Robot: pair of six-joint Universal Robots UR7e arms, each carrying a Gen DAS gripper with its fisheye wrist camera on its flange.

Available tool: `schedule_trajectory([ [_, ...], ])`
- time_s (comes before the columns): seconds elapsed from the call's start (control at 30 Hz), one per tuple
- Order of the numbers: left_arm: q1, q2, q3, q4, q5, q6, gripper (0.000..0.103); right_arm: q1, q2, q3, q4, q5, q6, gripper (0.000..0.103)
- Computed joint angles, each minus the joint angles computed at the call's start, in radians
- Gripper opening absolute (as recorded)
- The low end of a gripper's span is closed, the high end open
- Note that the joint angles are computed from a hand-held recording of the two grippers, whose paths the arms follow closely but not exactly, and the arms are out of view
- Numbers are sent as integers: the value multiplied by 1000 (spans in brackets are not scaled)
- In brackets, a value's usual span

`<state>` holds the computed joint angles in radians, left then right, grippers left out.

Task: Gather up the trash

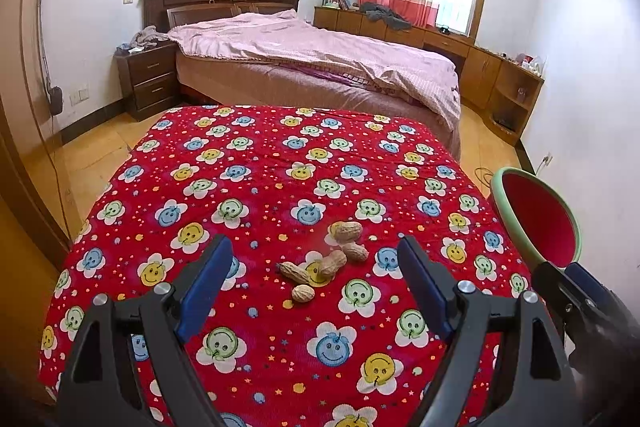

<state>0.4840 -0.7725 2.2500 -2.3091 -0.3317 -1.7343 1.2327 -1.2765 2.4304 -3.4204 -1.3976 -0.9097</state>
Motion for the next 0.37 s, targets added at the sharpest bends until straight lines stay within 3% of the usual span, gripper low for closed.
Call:
schedule_trajectory([
  [0.37,-10,-6,6,27,0,-30,84,3,2,1,-4,-1,0,92],
])
